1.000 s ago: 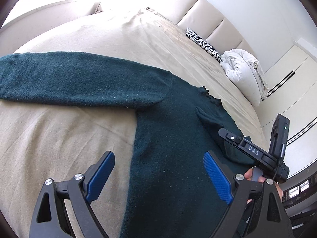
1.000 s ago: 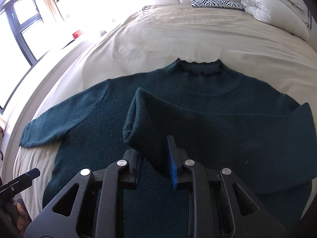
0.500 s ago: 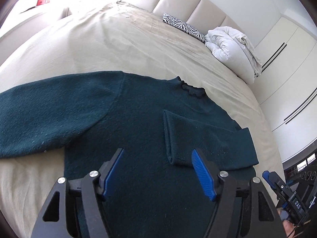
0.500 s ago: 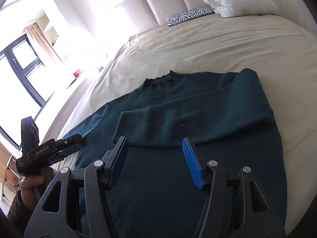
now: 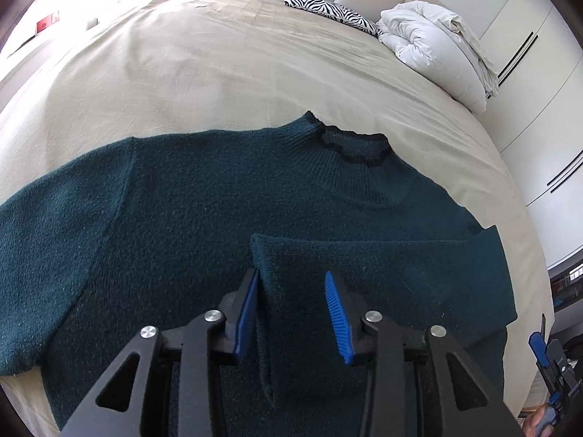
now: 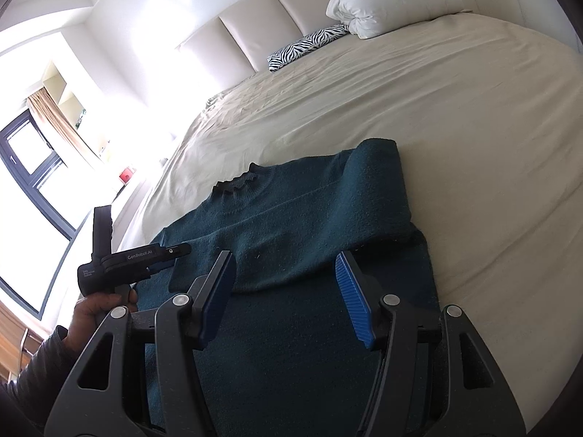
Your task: Fold small clothes
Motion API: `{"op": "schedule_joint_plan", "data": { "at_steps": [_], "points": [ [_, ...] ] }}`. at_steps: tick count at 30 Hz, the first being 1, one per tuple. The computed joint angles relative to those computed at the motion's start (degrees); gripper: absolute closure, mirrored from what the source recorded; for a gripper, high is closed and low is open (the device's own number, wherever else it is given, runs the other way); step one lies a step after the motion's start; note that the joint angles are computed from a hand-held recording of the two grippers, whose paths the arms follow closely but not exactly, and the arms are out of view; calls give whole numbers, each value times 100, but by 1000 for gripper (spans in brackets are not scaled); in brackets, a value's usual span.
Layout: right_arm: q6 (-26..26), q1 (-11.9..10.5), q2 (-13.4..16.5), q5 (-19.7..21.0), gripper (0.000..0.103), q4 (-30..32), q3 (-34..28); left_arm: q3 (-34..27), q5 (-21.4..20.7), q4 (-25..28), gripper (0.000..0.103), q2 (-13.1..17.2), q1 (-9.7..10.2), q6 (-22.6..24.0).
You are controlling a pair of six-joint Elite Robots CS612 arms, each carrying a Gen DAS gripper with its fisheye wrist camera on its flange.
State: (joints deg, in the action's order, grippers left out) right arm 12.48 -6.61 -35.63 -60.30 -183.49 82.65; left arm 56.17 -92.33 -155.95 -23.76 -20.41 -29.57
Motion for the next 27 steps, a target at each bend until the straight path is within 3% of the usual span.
{"op": "schedule_joint_plan", "data": {
  "at_steps": [2,5,11,18,27],
  "points": [
    [44,-41,28,7,47,26,-31,-13,118,33,84,9,-24,71],
    [117,-68,82,11,47,66,-115,44,119,-104,93,3,-17,67],
    [305,-106,206,-193,47,260,-435,417,256,-842,94,-109,-20,53],
    [662,-284,599,-198,47,1218,-1355,546,134,-1716,95,-60,74,-136],
    [620,-227,1445,-167,50,2710,-2985,585,213,-1770,94,9,59,-156]
  ]
}}
